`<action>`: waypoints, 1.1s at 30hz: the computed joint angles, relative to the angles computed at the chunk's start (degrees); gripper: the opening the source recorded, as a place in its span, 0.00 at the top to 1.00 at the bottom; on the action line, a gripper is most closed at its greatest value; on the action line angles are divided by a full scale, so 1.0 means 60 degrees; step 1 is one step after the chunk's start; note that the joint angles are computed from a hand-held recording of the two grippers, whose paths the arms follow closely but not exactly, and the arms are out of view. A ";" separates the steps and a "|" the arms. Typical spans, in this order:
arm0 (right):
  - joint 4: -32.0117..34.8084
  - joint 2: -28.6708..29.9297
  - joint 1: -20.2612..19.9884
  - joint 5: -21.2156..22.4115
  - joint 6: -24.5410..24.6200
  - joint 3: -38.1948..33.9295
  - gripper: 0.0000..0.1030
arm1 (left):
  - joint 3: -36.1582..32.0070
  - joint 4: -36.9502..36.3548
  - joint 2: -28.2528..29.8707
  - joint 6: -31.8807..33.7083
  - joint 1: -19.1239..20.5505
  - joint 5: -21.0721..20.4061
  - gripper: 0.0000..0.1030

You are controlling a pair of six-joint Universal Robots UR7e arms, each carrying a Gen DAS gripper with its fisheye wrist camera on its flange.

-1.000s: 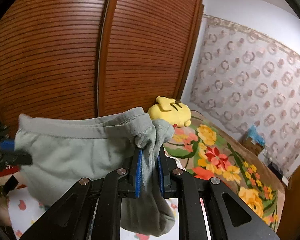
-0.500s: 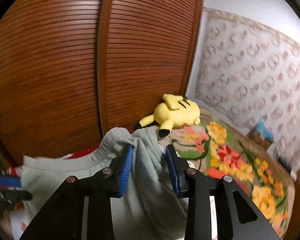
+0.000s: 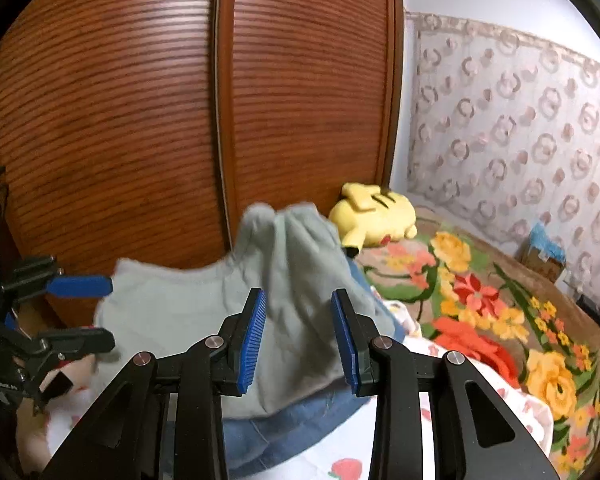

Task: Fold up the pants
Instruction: 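Lift the shorts with the left gripper and carry them onto the jeans stack, then lower the shorts onto the jeans stack and open the left gripper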

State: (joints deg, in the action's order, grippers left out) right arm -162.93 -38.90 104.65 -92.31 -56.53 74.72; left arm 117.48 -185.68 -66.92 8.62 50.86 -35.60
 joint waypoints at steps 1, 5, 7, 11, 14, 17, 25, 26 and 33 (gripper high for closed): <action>0.0005 0.0067 -0.0018 -0.0092 0.0021 -0.0086 0.66 | -0.0046 0.0241 0.0030 -0.0163 0.0093 0.0016 0.49; 0.0501 0.0469 -0.0045 -0.0232 0.0568 -0.0878 0.66 | -0.0071 0.0805 0.0052 -0.0620 0.0358 0.0024 0.49; 0.0608 0.0626 -0.0043 -0.0268 0.0694 -0.1128 0.66 | -0.0063 0.0906 0.0049 -0.0734 0.0463 -0.0071 0.49; 0.0650 0.0797 -0.0020 -0.0276 0.0885 -0.1330 0.66 | -0.0071 0.0888 0.0073 -0.0768 0.0519 -0.0147 0.49; 0.0472 0.0727 -0.0016 -0.0276 0.0948 -0.1142 0.66 | -0.0093 0.0930 0.0112 -0.0664 0.0526 -0.0148 0.46; 0.0231 0.0616 -0.0016 -0.0278 0.1074 -0.0859 0.66 | -0.0111 0.0988 0.0076 -0.0721 0.0544 -0.0293 0.35; -0.0322 0.0125 -0.0057 -0.0219 0.1072 0.0048 0.66 | -0.0168 0.1539 0.0084 -0.0914 0.0518 -0.0353 0.24; -0.0384 0.0052 -0.0071 -0.0223 0.1067 0.0159 0.66 | -0.0188 0.1585 0.0114 -0.0936 0.0512 -0.0306 0.24; -0.0944 -0.0566 -0.0173 -0.0298 0.1312 0.1133 0.63 | -0.0193 0.1654 0.0143 -0.0944 0.0441 -0.0150 0.24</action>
State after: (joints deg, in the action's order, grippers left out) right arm -168.59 -42.29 103.61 -94.09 -48.66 81.52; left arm 116.32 -175.76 -66.06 2.95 53.51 -36.51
